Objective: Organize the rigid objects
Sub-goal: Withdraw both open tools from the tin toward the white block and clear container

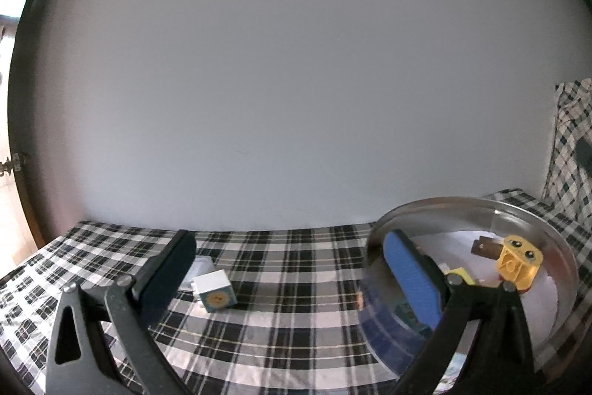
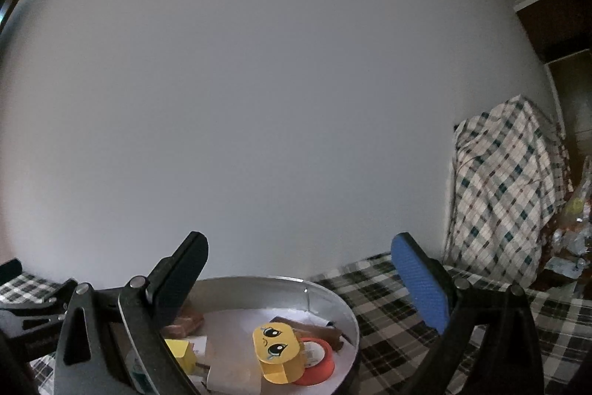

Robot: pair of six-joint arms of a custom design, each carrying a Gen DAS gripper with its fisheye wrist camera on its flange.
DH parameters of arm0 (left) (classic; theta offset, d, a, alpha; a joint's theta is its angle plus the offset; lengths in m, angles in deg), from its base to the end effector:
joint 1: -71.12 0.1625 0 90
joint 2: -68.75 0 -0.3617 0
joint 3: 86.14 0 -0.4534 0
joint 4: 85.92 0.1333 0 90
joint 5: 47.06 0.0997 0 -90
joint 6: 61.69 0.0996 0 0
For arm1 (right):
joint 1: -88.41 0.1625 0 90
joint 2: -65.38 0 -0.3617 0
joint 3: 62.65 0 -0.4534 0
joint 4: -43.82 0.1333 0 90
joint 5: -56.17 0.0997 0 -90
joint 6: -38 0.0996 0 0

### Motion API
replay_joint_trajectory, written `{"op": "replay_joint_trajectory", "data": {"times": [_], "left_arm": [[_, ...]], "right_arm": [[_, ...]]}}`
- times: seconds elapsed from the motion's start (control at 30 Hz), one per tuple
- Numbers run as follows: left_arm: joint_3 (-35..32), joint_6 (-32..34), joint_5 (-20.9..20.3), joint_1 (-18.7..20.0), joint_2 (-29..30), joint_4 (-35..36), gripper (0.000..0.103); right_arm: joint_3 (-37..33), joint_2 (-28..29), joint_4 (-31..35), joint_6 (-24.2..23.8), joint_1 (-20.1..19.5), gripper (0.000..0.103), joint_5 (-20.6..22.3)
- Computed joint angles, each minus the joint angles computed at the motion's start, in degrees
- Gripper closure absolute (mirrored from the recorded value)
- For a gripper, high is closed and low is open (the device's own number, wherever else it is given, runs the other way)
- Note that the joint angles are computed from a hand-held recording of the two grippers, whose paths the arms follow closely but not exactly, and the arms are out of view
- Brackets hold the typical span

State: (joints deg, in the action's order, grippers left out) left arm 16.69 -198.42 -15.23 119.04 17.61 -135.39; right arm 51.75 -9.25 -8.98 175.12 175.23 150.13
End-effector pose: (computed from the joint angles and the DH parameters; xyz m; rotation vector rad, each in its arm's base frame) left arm -0.2113 -0.5592 -0.0133 0.4625 1.7854 -1.5549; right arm 0.0950 -0.5698 0.1465 0.4868 -1.5572 1.8648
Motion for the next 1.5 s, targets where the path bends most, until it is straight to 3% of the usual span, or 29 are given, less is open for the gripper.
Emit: {"op": "replay_joint_trajectory", "data": {"times": [0.17,0.4,0.87,1.5], "left_arm": [[0.32,-6.31,0.86,0.8,-1.49,6.12,0.001],[3.89,-8.21,2.05,1.53,-5.01,6.62,0.0],[7.89,-5.98,3.42,3.69,-10.31,5.94,0.001],[11.44,-1.9,3.5,9.82,-18.88,3.76,0.001]], "right_arm": [[3.74,-1.12,-8.46,1.5,-0.01,0.002,0.45],[5.97,-0.16,-16.54,-0.09,1.32,0.002,3.21],[0.98,5.75,-11.57,2.53,5.47,0.002,10.22],[-12.14,19.23,0.55,4.3,10.47,0.002,9.4]]}}
